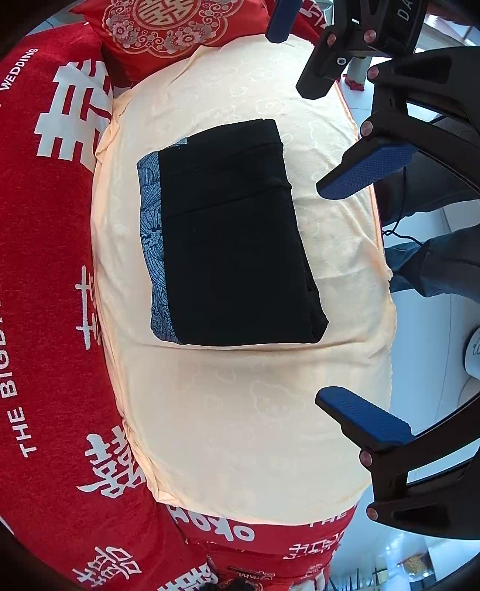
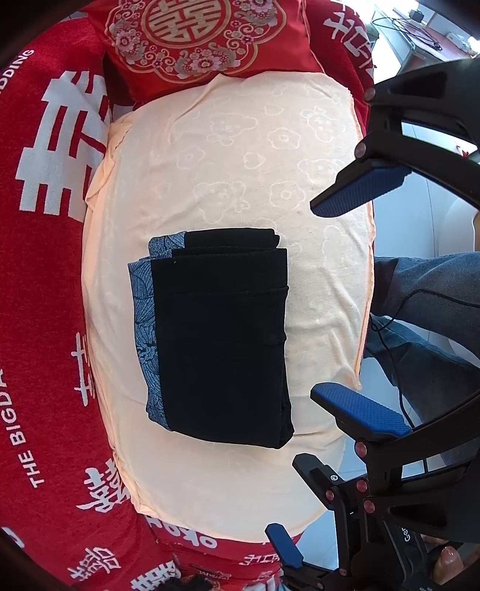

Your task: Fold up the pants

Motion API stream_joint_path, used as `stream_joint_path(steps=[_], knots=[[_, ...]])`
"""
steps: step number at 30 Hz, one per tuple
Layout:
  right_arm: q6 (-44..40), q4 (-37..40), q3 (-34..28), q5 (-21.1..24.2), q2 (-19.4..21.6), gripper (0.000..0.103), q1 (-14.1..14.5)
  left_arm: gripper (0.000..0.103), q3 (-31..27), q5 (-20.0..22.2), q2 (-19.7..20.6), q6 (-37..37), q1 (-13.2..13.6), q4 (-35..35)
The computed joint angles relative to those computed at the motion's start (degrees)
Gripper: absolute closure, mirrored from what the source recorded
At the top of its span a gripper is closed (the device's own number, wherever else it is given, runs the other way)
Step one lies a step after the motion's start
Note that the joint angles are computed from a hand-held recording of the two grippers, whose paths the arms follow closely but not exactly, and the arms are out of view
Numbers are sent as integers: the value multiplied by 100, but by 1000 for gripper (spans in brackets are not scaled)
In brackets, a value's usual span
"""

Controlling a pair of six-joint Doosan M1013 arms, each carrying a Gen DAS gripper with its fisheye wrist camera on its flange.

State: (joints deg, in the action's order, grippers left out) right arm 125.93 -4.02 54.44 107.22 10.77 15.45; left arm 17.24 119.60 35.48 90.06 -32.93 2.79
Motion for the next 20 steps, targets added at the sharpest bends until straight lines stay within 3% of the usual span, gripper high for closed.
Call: stream_joint_path(steps=[20], knots=[[15, 73, 25, 32, 37, 10, -38, 2, 151, -107, -53, -154, -2, -111]])
